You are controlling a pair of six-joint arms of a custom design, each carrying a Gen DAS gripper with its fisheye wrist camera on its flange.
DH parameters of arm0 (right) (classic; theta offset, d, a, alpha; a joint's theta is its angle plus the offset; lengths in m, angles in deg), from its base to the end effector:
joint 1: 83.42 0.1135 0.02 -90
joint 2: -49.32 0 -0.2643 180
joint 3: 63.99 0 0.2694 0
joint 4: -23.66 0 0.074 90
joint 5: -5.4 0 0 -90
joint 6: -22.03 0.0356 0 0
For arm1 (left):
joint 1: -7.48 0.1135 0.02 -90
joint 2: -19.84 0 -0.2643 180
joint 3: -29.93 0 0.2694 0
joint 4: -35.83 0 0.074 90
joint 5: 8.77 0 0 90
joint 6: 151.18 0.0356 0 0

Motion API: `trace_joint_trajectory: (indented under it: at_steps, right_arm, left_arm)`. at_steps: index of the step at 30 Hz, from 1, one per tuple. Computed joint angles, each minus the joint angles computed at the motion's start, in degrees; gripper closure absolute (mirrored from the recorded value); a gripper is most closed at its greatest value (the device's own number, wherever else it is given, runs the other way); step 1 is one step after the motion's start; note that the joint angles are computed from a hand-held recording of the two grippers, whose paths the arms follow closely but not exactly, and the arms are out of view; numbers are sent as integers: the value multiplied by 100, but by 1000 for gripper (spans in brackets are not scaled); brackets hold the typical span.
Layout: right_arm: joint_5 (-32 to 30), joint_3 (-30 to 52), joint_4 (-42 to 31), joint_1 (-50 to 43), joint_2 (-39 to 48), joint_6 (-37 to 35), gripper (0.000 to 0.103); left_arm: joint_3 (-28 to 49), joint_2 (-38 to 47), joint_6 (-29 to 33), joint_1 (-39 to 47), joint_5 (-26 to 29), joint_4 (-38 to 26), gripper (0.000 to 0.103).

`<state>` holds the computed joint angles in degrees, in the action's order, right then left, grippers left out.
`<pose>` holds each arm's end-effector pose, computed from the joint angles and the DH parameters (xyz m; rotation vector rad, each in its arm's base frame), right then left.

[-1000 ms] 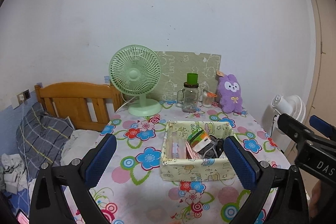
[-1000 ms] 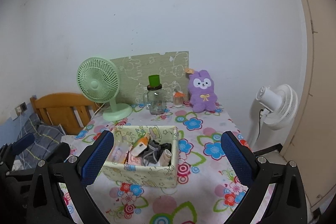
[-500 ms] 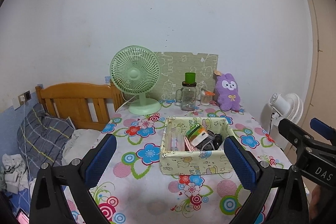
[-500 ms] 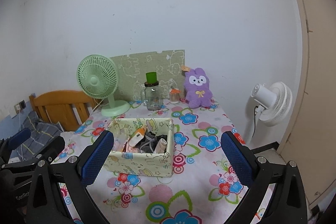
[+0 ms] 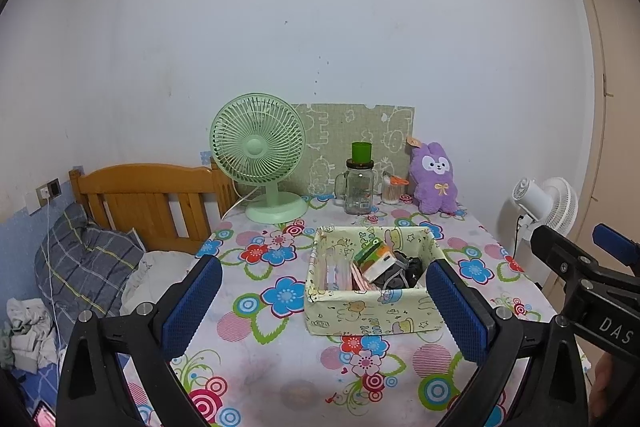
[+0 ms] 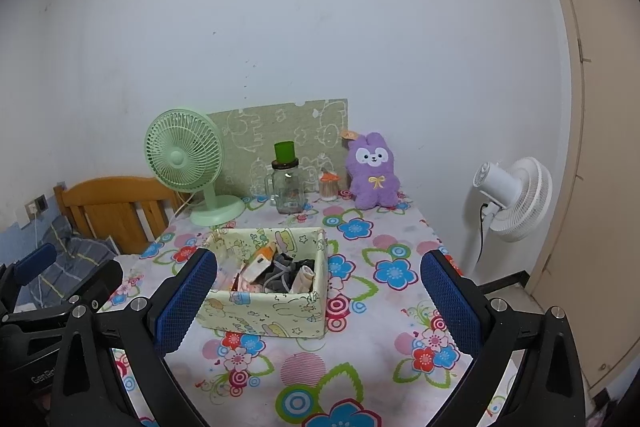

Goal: Organize soft objects

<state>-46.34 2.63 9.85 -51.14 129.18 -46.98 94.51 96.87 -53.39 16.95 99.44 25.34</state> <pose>0.2878 0.1557 0.2656 0.2140 1.9247 -0.0674 0.3205 0.0422 0.2710 0.1776 1.9437 -0.1145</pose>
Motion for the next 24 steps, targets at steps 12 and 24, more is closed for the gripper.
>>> trace_joint_trajectory:
  at_steps: [12,24]
  right_arm:
    - [-24,-22,28,1,-8,-3,0]
    - [-52,-17,23,-10,-3,-2,0]
  left_arm:
    - [4,20,1,17,13,11,0]
    - [-37,47,-6,55,57,51,0]
